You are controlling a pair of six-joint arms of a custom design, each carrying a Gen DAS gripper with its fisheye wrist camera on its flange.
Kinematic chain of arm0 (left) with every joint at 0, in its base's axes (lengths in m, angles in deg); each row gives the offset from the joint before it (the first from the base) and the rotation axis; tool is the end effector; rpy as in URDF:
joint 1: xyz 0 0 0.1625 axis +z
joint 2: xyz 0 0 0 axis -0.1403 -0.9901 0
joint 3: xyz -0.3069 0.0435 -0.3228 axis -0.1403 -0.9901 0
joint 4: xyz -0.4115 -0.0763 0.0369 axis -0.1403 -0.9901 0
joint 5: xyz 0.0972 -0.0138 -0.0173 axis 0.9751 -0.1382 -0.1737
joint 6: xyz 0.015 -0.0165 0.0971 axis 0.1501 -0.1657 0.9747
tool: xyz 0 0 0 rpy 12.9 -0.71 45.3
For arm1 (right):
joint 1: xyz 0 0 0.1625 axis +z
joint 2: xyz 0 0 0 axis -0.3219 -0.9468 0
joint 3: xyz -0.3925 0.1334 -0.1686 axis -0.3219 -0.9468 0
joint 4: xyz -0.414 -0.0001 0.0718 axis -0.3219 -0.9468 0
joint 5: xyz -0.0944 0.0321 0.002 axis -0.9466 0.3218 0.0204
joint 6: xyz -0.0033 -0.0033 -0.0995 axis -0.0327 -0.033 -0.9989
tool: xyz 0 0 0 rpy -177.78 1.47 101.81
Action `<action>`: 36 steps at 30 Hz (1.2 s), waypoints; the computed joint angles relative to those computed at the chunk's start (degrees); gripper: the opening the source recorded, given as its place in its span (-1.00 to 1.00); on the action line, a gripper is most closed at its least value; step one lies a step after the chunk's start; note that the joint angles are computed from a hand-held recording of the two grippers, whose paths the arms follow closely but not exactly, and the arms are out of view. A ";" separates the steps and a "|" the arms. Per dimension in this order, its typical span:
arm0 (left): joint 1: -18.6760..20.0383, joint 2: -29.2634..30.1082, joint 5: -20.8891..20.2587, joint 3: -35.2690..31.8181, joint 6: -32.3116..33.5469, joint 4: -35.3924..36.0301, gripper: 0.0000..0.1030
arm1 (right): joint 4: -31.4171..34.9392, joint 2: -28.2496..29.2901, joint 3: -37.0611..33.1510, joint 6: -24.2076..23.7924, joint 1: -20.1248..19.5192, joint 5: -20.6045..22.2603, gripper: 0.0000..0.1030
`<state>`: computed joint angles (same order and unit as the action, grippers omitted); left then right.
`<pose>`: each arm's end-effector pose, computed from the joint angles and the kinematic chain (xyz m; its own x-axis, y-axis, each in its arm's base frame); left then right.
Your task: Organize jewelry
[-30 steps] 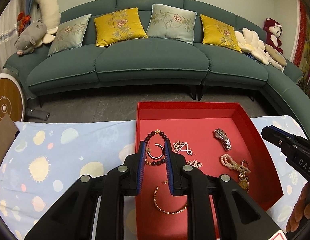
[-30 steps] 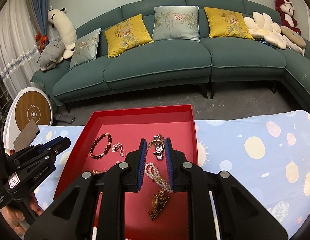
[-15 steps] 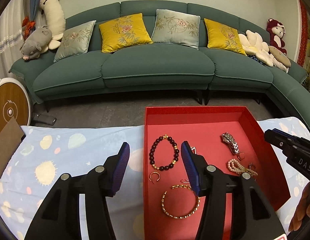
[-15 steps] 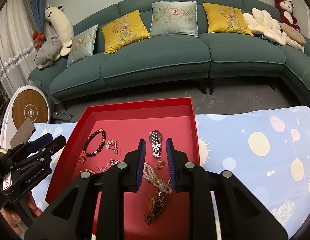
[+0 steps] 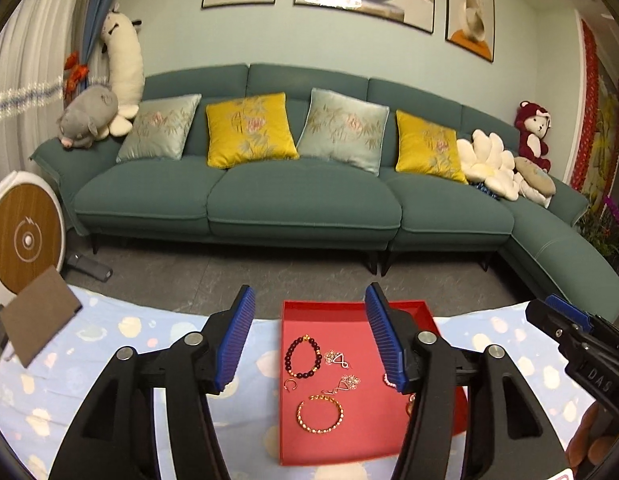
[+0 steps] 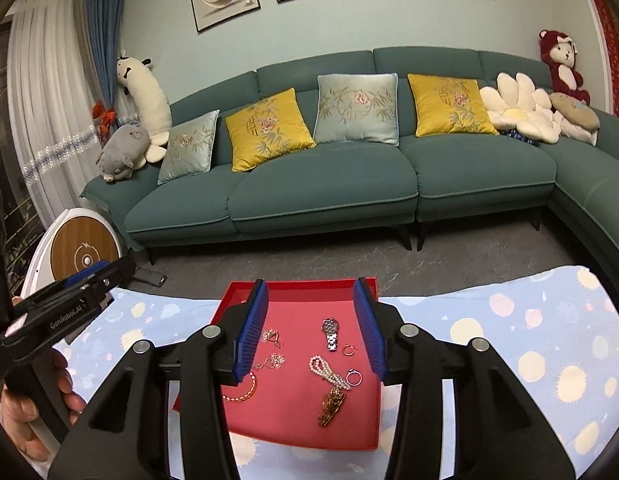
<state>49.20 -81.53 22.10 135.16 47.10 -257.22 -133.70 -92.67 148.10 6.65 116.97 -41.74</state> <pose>-0.4521 -0.6386 0.1075 -0.6407 0.5645 -0.5204 0.7673 0.4463 -0.4604 0.1443 -0.5093 0.3864 -0.7705 0.3898 0.5043 -0.3697 0.3711 -0.8518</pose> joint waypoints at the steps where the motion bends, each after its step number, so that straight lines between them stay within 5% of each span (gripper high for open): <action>1: -0.60 -1.66 0.08 1.99 0.27 -0.97 0.16 | -0.93 -0.36 0.91 -0.46 1.10 -0.82 -0.17; 6: -2.51 -8.03 1.40 10.76 -1.46 -4.52 0.19 | -8.18 -2.94 9.53 1.74 3.80 -2.24 -0.11; 11: -3.53 -12.86 5.78 20.58 -2.38 -5.98 0.30 | -8.09 -5.07 15.71 7.75 4.13 -3.41 -0.11; 18: -3.09 -15.38 8.14 26.51 -7.57 -0.16 0.30 | -12.46 -4.08 22.01 11.06 4.75 -6.99 -0.10; 24: -2.74 -14.68 10.02 29.06 -7.72 1.00 0.33 | -16.59 0.39 22.28 6.01 4.54 -11.78 0.00; 36: -1.98 -12.50 11.75 30.65 -8.43 0.40 0.34 | -16.01 3.09 23.10 6.30 2.95 -10.76 0.19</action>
<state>47.21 -94.02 33.85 165.81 38.67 -256.82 -149.71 -89.59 171.20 12.95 119.92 -52.51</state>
